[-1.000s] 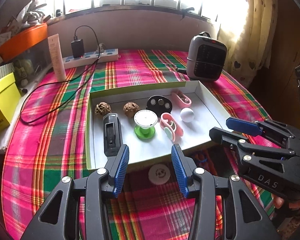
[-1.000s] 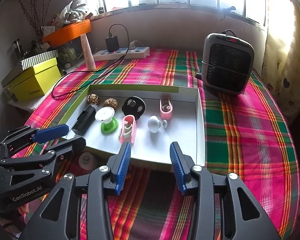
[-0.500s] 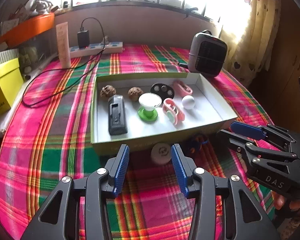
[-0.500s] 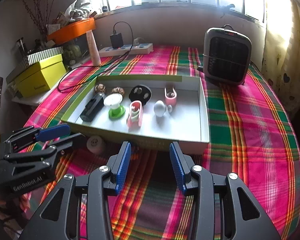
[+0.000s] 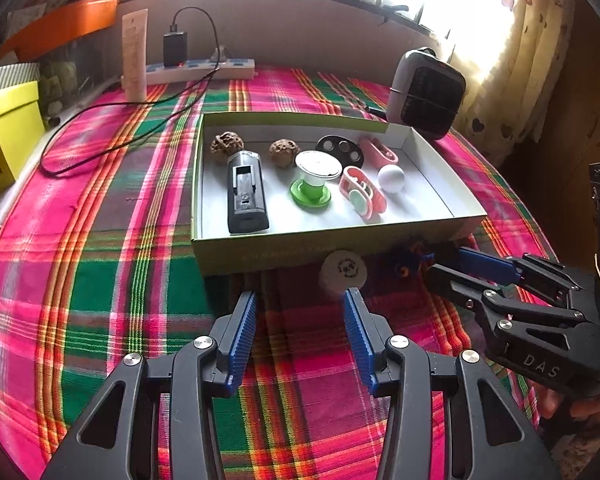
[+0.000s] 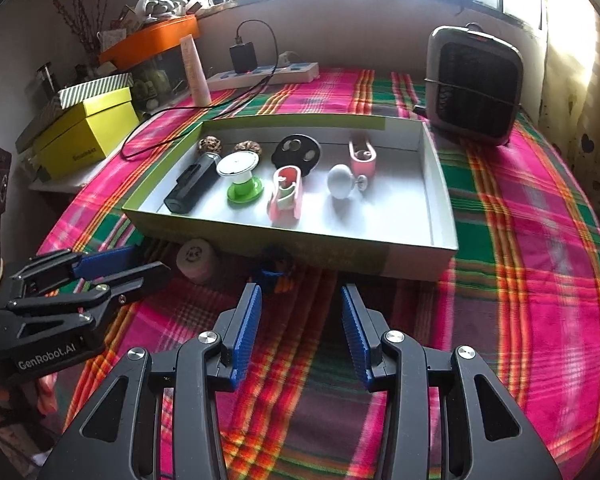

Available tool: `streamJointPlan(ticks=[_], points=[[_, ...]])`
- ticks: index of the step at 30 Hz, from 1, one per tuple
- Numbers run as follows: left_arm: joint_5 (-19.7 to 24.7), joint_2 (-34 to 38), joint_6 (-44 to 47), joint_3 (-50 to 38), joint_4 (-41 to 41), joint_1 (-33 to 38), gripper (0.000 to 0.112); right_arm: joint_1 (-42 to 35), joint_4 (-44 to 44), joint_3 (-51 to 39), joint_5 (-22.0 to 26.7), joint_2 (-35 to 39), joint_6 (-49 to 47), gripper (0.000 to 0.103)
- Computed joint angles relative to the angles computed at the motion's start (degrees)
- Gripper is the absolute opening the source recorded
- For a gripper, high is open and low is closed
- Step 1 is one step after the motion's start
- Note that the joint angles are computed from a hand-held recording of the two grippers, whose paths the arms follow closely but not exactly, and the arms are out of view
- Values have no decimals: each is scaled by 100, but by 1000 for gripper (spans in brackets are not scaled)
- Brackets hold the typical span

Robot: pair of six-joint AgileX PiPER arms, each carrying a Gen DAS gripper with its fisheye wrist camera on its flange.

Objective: Organize objects
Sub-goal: 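Move the left tool to the white round container while the right nears the blue rope toy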

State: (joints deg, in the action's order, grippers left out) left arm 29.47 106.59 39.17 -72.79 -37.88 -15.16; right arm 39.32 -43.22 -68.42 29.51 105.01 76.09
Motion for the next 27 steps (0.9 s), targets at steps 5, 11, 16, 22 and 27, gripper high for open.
streamJointPlan(ticks=[5,11,16,22,27], points=[[66,59,98,-49,-125,84,43,-23,143,-251,-6,194,-234,43],[138,151,111,-137,-127,148,43,-72,470,-571,80,454,-592,43],[183,186,133,-190,-154,181,43,4,417,-830,406,622,-703,43],[274,253,204,-276,-207,184,43,53,305,-871,530,660,-638,43],[305,273,235,-296,-229,159,43,122,125,-871,690,671,-486,40]])
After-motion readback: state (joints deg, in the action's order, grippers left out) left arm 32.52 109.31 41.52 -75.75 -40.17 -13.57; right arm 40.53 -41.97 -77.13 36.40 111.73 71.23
